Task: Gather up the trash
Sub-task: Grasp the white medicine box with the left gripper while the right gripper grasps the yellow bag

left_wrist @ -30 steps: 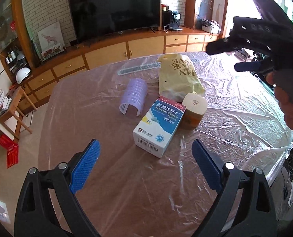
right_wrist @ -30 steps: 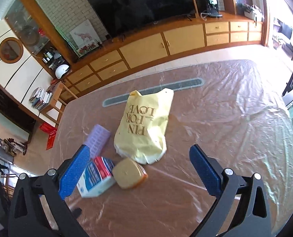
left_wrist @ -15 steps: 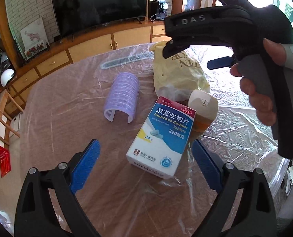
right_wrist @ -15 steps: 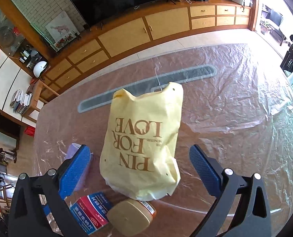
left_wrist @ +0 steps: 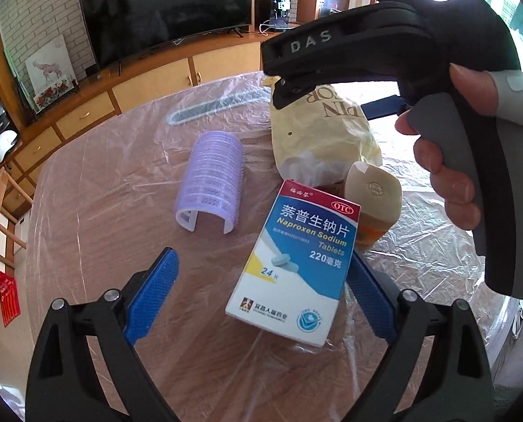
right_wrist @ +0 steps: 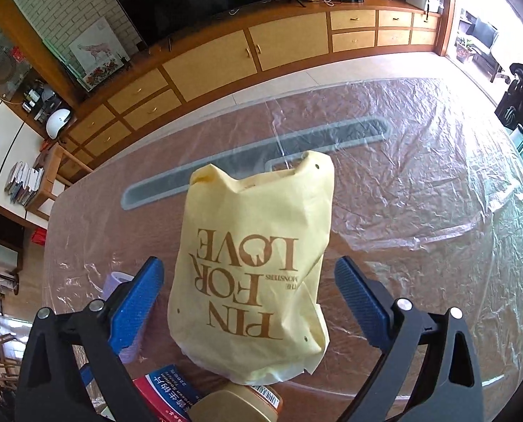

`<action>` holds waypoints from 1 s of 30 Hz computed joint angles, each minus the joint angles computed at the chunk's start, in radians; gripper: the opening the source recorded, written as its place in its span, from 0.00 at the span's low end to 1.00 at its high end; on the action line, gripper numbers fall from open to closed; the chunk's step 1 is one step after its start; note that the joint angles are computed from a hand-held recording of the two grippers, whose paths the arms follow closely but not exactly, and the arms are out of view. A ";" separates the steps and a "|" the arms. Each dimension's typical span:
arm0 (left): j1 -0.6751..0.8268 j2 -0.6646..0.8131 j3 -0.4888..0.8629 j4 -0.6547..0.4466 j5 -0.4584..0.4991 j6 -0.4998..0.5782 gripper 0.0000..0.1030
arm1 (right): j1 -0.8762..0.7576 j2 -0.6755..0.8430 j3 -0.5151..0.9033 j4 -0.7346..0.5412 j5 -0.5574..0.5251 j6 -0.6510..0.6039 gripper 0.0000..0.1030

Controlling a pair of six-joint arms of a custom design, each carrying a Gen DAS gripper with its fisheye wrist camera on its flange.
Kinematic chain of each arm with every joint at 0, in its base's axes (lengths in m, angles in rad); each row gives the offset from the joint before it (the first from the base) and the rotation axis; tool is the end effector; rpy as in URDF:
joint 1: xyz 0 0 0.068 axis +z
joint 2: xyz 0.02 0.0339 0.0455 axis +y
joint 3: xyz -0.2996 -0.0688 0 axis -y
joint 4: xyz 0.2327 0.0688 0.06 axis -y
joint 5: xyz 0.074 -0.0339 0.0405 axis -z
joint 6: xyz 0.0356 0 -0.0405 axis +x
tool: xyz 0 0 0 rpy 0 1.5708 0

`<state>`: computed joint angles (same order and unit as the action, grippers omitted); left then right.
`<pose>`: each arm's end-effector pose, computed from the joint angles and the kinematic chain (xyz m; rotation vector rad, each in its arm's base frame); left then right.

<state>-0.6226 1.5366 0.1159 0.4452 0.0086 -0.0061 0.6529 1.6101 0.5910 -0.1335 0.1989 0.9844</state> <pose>0.1341 -0.0967 0.1011 0.7819 2.4444 -0.2539 0.2021 0.1457 0.1466 0.5025 2.6570 0.2346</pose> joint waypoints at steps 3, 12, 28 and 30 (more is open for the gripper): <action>0.025 0.011 0.014 -0.004 0.027 0.006 0.92 | -0.007 0.026 0.011 0.021 -0.025 0.009 0.92; 0.015 -0.006 -0.008 0.003 0.023 -0.012 0.83 | -0.024 0.064 0.000 0.092 -0.048 0.009 0.89; 0.005 0.039 0.002 0.020 0.014 -0.019 0.74 | -0.011 0.123 0.046 0.078 -0.025 -0.024 0.65; 0.013 0.039 0.004 0.011 0.026 -0.014 0.73 | -0.022 0.104 0.018 0.103 -0.037 -0.036 0.63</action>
